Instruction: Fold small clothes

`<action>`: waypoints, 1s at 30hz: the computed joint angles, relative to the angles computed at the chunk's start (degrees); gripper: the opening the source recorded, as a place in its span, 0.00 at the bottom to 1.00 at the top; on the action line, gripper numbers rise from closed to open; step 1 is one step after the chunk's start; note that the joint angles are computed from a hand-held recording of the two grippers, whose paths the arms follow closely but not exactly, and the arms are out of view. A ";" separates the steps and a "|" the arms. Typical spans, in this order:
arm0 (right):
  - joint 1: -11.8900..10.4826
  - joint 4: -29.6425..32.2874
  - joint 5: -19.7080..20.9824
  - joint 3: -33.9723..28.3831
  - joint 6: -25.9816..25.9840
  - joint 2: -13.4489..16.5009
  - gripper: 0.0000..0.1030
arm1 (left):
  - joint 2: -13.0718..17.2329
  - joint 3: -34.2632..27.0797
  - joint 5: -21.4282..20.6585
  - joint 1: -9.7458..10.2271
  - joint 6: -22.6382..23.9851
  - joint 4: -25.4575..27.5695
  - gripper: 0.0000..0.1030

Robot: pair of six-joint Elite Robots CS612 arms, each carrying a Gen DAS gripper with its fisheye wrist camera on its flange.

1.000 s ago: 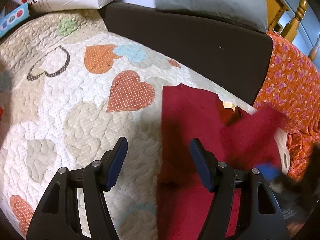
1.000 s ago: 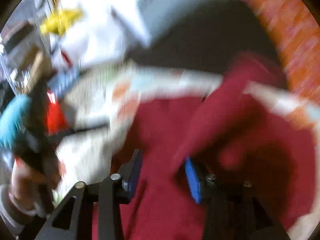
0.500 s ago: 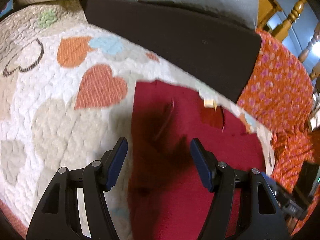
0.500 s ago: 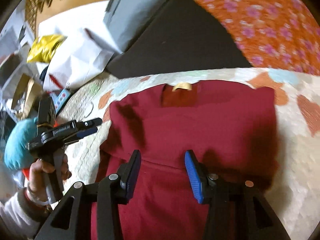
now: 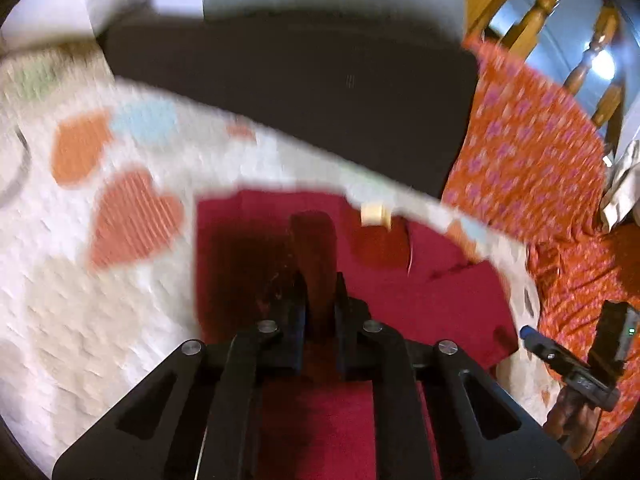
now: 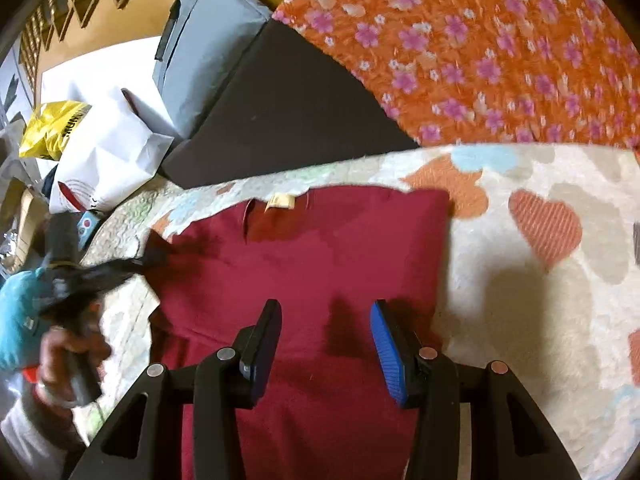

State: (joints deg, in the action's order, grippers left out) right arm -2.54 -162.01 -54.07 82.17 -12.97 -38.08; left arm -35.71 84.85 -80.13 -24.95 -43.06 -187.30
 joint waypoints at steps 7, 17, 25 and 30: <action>2.92 5.60 -11.03 -4.67 -5.08 2.93 0.43 | -0.40 1.36 -0.01 0.19 -0.22 5.54 0.09; 3.43 5.81 -14.48 -7.12 -5.52 4.58 0.43 | 0.58 0.20 2.72 -0.41 -1.22 11.18 0.19; 2.68 3.87 -14.22 -0.66 -8.94 -0.05 0.43 | -2.26 4.53 1.69 -0.59 -4.18 10.82 0.53; 1.04 6.76 -13.81 5.21 -8.34 -2.77 0.45 | -4.13 8.61 0.79 -1.83 -5.66 9.20 0.53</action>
